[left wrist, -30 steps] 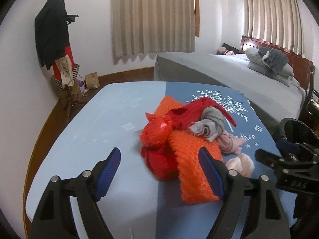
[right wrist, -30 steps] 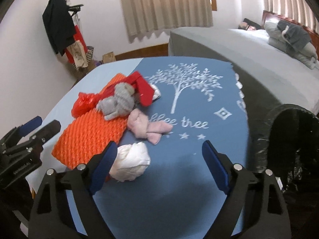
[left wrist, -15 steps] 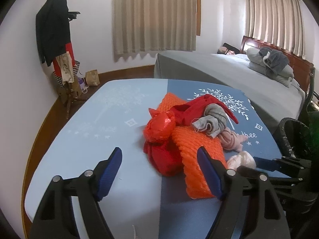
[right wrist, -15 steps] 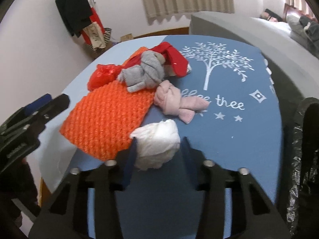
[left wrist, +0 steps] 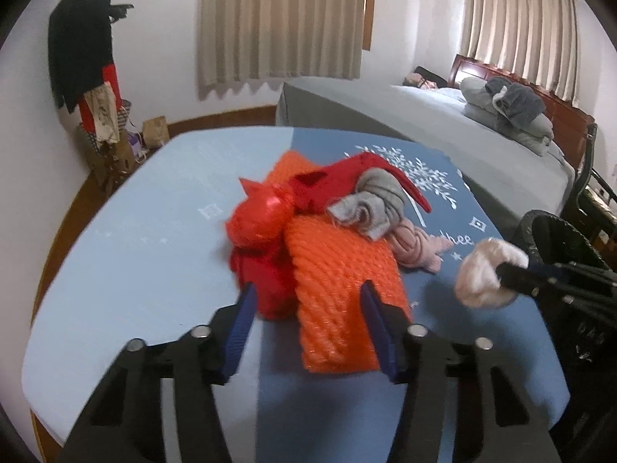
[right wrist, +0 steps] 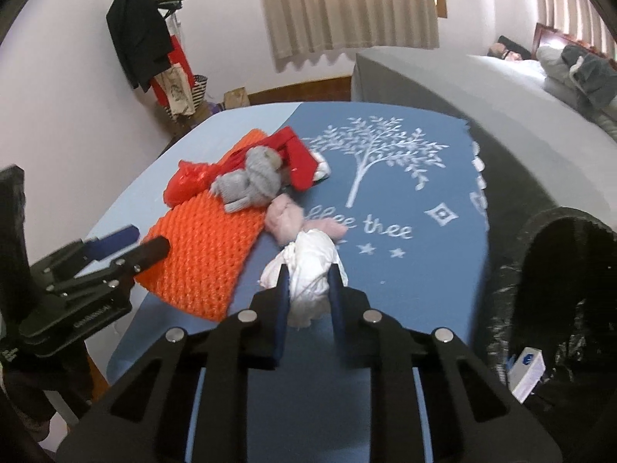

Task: Collect trash
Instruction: 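Grasp the white tissue with the right gripper while the left grasps the orange mesh pad, then lift the orange mesh pad with the left gripper over the bin and release it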

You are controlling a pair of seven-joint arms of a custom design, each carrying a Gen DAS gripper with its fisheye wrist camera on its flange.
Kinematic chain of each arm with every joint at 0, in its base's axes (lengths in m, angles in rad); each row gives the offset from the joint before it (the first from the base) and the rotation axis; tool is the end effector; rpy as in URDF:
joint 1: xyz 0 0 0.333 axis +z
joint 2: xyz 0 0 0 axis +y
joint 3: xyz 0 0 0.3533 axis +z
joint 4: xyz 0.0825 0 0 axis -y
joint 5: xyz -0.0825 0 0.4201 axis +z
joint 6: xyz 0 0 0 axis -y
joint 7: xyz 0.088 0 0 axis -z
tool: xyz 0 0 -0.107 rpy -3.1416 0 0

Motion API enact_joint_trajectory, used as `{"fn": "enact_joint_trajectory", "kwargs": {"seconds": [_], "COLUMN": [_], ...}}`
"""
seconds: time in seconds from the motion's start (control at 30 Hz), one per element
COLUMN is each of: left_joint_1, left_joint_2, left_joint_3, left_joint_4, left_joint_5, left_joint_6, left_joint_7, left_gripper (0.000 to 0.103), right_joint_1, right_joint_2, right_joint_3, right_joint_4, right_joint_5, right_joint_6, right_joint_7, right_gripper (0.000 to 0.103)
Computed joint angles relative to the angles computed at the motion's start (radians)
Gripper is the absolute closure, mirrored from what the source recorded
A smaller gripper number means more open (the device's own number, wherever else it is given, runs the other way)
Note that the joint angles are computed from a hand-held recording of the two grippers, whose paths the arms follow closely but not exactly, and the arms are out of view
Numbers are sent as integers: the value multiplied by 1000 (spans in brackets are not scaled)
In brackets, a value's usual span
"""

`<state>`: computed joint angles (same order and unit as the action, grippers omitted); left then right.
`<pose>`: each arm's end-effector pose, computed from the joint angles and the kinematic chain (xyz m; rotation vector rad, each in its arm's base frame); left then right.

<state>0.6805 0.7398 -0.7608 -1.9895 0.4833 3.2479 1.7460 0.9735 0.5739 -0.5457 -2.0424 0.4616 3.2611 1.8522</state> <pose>0.6894 -0.0384 0.2700 -1.3850 2.1716 -1.0060 0.6203 0.2718 0.2864 -1.5934 1.8563 -0.5598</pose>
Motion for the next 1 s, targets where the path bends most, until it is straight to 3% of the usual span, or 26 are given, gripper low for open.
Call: {"fn": "enact_joint_trajectory", "kwargs": {"seconds": [0.07, 0.27, 0.5, 0.7, 1.0], "left_joint_1": [14, 41, 143, 197, 219], "left_joint_2": [11, 11, 17, 5, -51], "left_joint_3": [-20, -59, -173, -239, -246], "left_joint_4": [1, -19, -64, -96, -133], "left_joint_5": [2, -22, 21, 69, 137], "left_joint_6": [-26, -24, 3, 16, 60], "left_joint_7": [9, 61, 72, 39, -62], "left_gripper": [70, 85, 87, 87, 87], "right_joint_1": [13, 50, 119, 184, 278], "right_joint_2": [-6, -10, -14, -30, -62], "right_joint_3": [-17, -59, -130, -191, -268], "right_joint_4": [-13, -34, -55, -82, -123], "right_joint_5": [8, 30, 67, 134, 270], "right_joint_6": [4, 8, 25, 46, 86], "right_joint_7": [4, 8, -8, -49, -153], "right_gripper": [84, 84, 84, 84, 84]}}
